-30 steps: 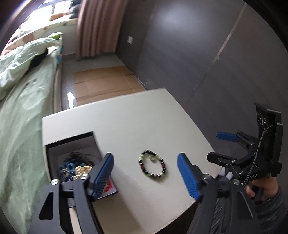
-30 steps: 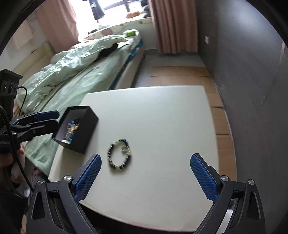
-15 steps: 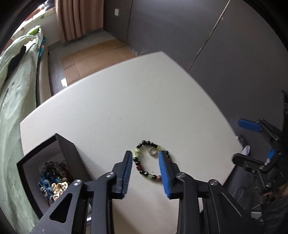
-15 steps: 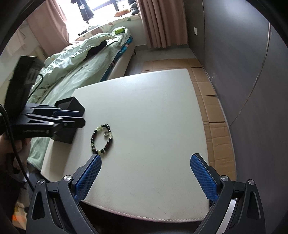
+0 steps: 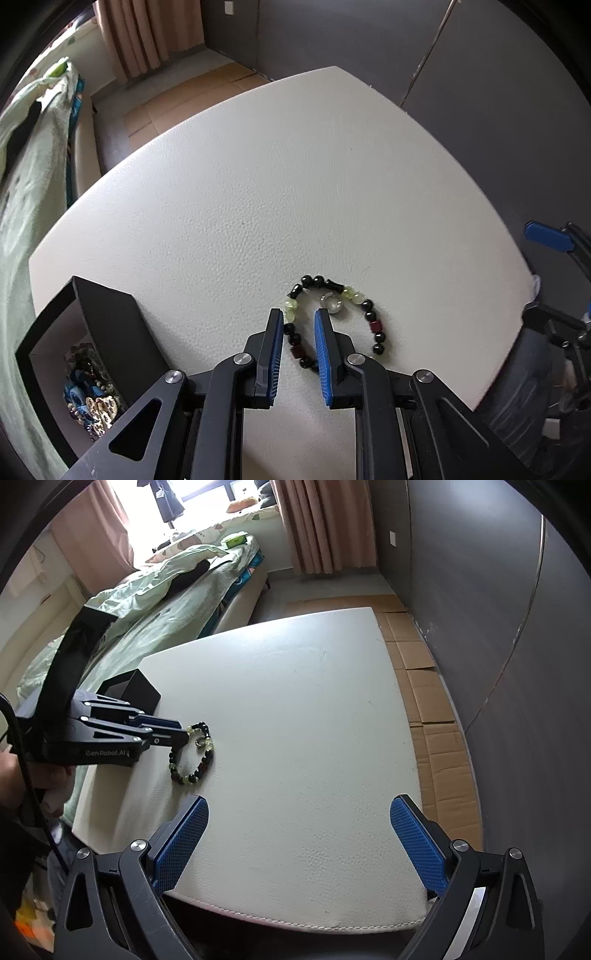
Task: Organize jewelry
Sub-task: 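Grasp the black-and-green beaded bracelet with the left tool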
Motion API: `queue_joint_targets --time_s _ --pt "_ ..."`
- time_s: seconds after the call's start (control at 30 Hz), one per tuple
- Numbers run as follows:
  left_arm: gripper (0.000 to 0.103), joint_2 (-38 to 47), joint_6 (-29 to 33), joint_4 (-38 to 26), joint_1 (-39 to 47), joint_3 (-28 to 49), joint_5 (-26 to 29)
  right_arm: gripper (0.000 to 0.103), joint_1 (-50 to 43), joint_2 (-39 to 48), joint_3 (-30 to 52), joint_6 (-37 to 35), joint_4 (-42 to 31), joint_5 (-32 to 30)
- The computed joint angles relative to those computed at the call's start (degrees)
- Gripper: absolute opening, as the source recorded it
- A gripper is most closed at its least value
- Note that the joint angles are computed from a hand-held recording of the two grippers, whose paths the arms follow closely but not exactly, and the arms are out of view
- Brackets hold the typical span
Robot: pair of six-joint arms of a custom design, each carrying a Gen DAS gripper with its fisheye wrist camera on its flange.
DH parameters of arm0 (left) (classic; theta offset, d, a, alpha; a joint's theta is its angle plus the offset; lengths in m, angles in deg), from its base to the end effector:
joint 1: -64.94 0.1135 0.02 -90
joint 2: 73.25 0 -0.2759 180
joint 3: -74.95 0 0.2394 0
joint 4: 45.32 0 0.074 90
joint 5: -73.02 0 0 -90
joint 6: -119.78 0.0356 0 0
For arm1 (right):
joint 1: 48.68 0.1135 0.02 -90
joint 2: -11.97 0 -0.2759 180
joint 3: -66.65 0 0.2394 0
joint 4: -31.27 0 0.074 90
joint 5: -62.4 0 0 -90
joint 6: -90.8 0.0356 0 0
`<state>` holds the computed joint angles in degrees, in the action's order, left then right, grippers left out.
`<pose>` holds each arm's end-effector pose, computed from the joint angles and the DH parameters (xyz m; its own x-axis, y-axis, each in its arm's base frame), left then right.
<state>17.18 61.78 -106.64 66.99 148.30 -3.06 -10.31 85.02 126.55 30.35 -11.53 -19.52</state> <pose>0.2729 0.0012 0.2127 -0.8230 0.4852 -0.2954 0.5303 0.8427 -0.0933 0.1865 0.1412 0.2324 -0.8378 -0.0405 -0.5445 -0.1606 0.9714 0.1748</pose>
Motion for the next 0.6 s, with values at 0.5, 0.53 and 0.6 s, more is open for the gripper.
queue_joint_targets --time_s 0.5,0.53,0.6 --pt "0.016 1.5 0.4 -0.2 -0.7 1.3 -0.2 0.099 0.9 2.1 -0.1 0.4 2.3 -1.1" --pt "0.016 1.1 0.9 0.0 -0.8 0.9 -0.5 0.099 1.1 2.3 0.1 0.4 2.5 -1.1" --pt "0.013 -0.9 1.5 1.9 -1.1 -1.3 -1.7 0.099 1.4 2.7 0.3 0.4 2.8 -1.1"
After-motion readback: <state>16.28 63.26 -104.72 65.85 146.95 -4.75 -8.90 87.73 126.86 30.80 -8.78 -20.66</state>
